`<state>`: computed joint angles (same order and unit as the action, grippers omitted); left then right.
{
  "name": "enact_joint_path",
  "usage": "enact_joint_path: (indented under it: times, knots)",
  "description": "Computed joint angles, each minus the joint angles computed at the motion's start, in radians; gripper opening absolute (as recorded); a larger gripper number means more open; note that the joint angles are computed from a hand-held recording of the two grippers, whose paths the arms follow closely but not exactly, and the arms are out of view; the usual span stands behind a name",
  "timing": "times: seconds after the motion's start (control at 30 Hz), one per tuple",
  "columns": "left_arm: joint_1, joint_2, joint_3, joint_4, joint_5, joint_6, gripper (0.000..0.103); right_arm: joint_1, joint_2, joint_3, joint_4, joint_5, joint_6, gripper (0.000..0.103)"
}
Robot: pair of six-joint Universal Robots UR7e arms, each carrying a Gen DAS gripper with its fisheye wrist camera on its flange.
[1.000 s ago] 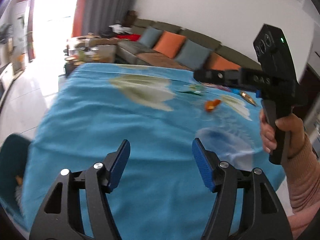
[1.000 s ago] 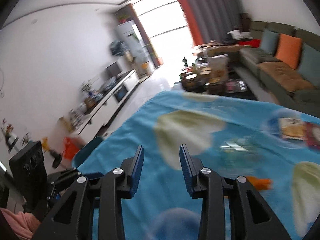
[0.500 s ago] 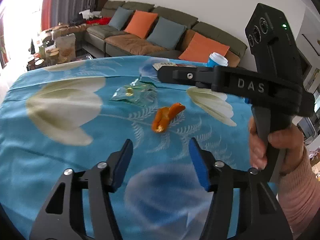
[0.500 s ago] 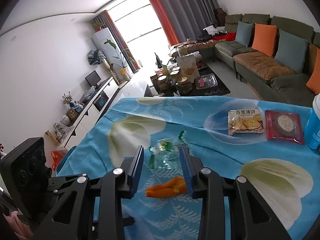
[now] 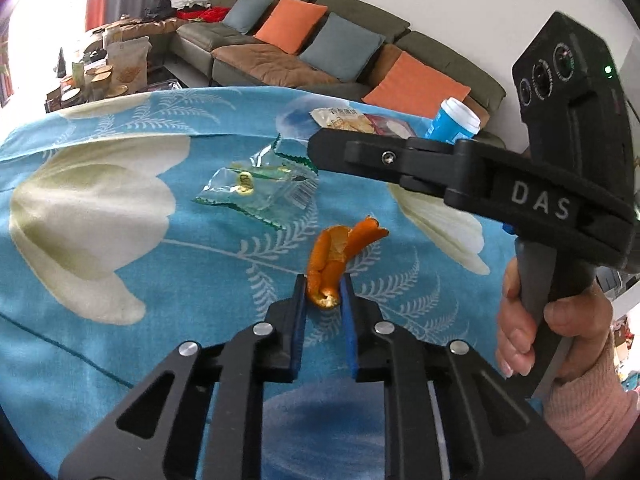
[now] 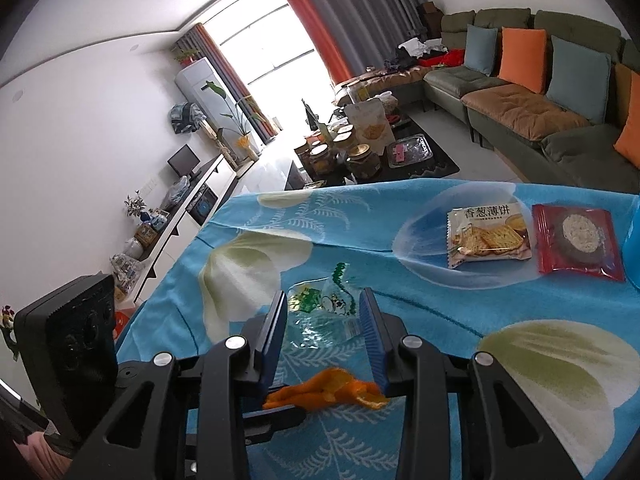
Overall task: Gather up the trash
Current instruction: 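Grasp another orange peel with the left tool while the right tool grasps a clear green-printed wrapper, then lift the peel with the left tool while the right tool lifts the wrapper toward the bin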
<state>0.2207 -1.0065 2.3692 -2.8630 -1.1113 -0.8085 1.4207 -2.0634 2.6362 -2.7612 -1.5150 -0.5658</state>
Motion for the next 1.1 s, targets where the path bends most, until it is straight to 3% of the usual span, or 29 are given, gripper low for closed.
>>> enact_joint_path:
  times: [0.2,0.37,0.43,0.6,0.67,0.73,0.83,1.1]
  knots:
    - [-0.038,-0.053,0.051,-0.01,0.013,-0.037,0.015,-0.017,0.024,-0.007,-0.013,-0.003,0.026,0.049]
    - [-0.099,-0.157,0.116,0.032,0.051,-0.098,0.015,-0.017,0.07,-0.018,-0.033,-0.016,0.063,0.059]
    - [-0.12,-0.202,0.137,0.067,0.065,-0.13,0.015,-0.02,0.09,-0.024,-0.036,-0.013,0.077,0.063]
    - [-0.184,-0.337,0.188,0.218,0.116,-0.239,0.015,-0.028,0.137,-0.042,-0.019,-0.002,0.106,0.063]
    - [-0.202,-0.396,0.21,0.272,0.125,-0.287,0.015,-0.028,0.148,-0.042,-0.02,0.0,0.11,0.06]
    - [-0.222,-0.453,0.23,0.329,0.138,-0.332,0.015,-0.027,0.149,-0.041,-0.012,0.003,0.105,0.04]
    - [-0.243,-0.51,0.251,0.385,0.147,-0.388,0.015,-0.022,0.147,-0.036,-0.005,0.002,0.099,0.027]
    - [-0.308,-0.641,0.276,0.576,0.172,-0.512,0.015,0.006,0.08,0.0,-0.022,0.017,0.077,0.022]
